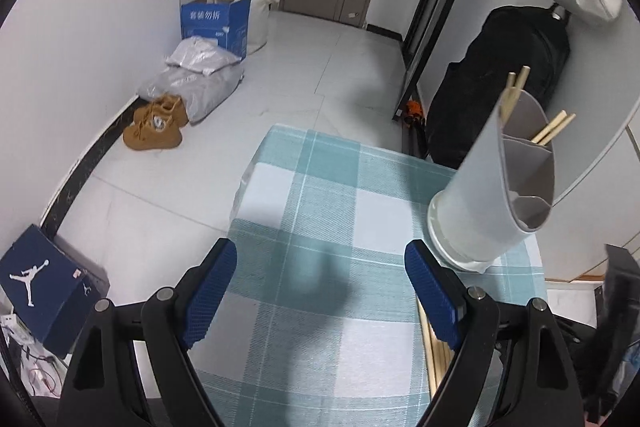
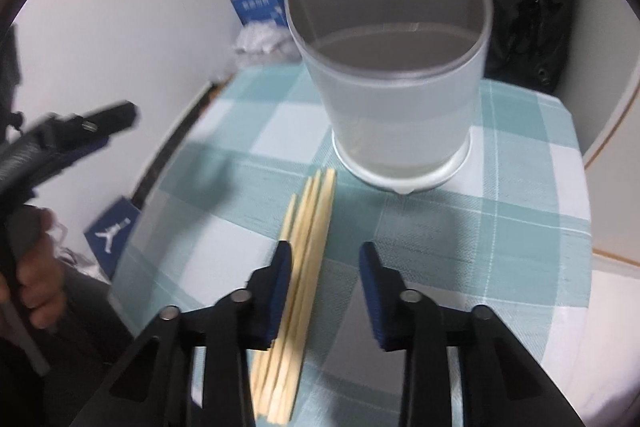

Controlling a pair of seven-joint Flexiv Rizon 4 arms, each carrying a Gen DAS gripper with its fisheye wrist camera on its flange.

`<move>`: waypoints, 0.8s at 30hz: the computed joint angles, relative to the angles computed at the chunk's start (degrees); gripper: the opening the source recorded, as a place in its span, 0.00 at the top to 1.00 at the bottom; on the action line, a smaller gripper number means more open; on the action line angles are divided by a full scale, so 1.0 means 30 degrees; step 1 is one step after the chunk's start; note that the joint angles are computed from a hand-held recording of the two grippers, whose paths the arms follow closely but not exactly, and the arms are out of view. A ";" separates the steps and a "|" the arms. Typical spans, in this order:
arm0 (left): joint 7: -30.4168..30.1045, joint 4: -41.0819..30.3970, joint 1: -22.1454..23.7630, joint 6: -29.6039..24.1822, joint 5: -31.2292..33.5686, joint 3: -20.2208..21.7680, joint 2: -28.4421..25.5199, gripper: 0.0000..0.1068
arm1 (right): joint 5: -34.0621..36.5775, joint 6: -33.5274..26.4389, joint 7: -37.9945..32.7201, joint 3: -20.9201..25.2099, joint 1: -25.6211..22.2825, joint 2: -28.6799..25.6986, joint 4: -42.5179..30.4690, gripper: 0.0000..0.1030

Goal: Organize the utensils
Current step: 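Withdraw both open tools back down to the chopsticks on the cloth, then grasp one chopstick with the right tool and lift it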

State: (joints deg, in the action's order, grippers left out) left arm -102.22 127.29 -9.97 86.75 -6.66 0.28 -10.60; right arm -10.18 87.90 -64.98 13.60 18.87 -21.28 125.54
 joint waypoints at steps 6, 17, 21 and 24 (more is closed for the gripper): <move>0.1017 -0.0007 0.0469 -0.0287 -0.0675 -0.0390 -0.0223 0.22 | 0.0939 -0.1274 -0.0518 0.1121 -0.0870 -0.1407 -0.1906 0.75; 0.2372 -0.0012 0.1119 -0.1144 -0.2530 -0.1007 -0.0480 0.23 | 0.0550 -0.1697 0.0081 0.0010 -0.0004 -0.2023 -0.2467 0.95; 0.2593 -0.0101 0.1013 -0.1364 -0.2785 -0.1067 -0.0526 0.23 | 0.1073 -0.1557 0.0225 0.0252 -0.0301 -0.1513 -0.1845 0.95; 0.2393 -0.0273 0.0679 -0.1632 -0.2335 -0.0798 -0.0560 0.22 | 0.0986 -0.1668 0.0621 -0.0201 -0.0093 -0.0828 -0.1037 0.95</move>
